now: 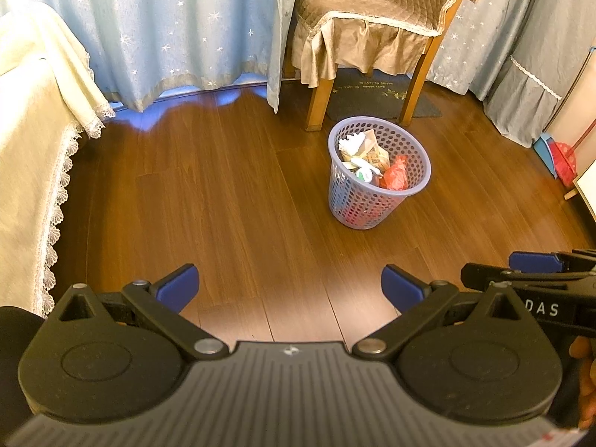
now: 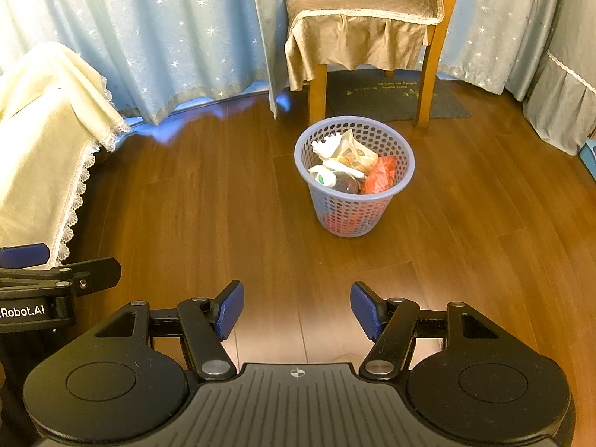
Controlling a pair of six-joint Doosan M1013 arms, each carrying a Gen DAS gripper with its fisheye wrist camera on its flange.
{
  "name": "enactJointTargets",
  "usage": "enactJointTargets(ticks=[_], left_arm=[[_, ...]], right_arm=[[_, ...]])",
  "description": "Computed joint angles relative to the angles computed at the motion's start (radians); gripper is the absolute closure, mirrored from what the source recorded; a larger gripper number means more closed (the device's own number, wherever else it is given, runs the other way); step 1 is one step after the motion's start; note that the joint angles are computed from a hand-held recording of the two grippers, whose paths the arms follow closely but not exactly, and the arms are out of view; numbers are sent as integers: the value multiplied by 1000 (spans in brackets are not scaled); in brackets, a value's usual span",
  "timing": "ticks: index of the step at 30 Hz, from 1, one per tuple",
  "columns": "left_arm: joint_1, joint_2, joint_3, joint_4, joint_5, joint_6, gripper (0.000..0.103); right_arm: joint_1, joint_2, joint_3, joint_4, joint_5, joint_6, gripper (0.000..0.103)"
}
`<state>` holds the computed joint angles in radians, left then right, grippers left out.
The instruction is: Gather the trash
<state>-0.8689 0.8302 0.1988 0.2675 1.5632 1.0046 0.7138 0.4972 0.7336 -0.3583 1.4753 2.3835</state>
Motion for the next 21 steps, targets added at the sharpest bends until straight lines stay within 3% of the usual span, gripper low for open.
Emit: enactJointTargets(ticks=[21], left_arm=[[2,4,-4,-6,15,-5,1]], right_arm=[[1,3,4,1,-9,6,42]])
